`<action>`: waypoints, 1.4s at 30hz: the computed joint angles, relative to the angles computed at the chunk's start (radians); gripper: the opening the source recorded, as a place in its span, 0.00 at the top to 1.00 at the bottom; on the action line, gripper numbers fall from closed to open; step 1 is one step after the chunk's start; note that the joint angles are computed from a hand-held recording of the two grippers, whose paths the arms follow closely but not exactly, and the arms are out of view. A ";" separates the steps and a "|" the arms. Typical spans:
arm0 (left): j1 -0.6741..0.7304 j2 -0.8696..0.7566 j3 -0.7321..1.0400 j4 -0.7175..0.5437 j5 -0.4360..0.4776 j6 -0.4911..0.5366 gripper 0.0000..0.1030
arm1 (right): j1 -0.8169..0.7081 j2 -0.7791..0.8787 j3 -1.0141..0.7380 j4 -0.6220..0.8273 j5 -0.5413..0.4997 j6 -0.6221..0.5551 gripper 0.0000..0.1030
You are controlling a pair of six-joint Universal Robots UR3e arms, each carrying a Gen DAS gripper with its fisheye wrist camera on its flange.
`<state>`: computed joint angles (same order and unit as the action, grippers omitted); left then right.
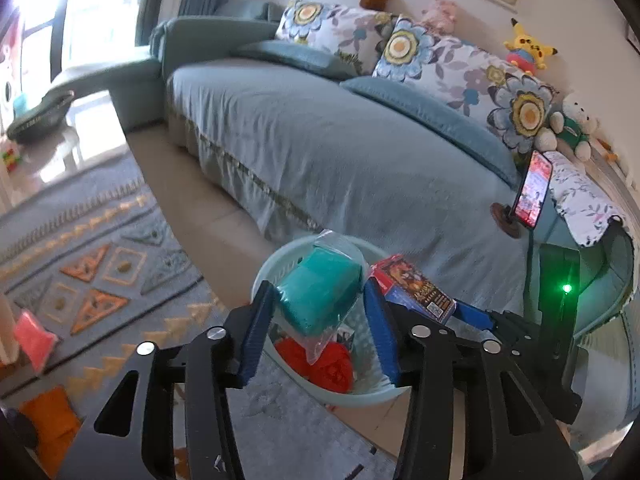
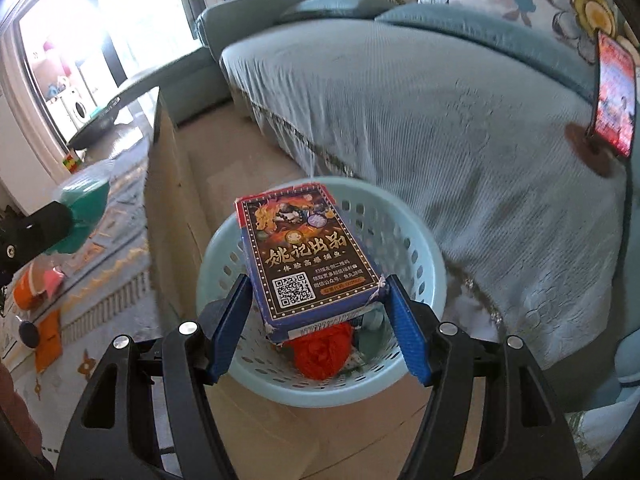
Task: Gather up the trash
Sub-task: 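Carry the green sponge and card box to the green basket and release both, then grasp the clear plastic bottle with the left gripper while the right gripper grasps the pink bag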
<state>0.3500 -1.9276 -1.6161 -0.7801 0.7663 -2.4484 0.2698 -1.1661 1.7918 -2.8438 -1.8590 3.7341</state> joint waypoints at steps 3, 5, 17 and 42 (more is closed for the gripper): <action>0.001 -0.031 0.007 0.023 0.019 -0.030 0.42 | -0.023 0.028 0.006 -0.017 0.041 -0.002 0.37; 0.012 -0.049 0.019 -0.003 0.008 -0.021 0.42 | -0.030 0.038 0.018 -0.031 0.050 -0.001 0.37; 0.149 0.009 -0.027 -0.107 -0.068 0.064 0.38 | 0.042 0.022 -0.028 0.001 0.007 0.006 0.37; 0.543 -0.106 0.088 0.192 0.231 -0.378 0.23 | 0.389 0.592 -0.986 0.227 -0.074 -0.092 0.34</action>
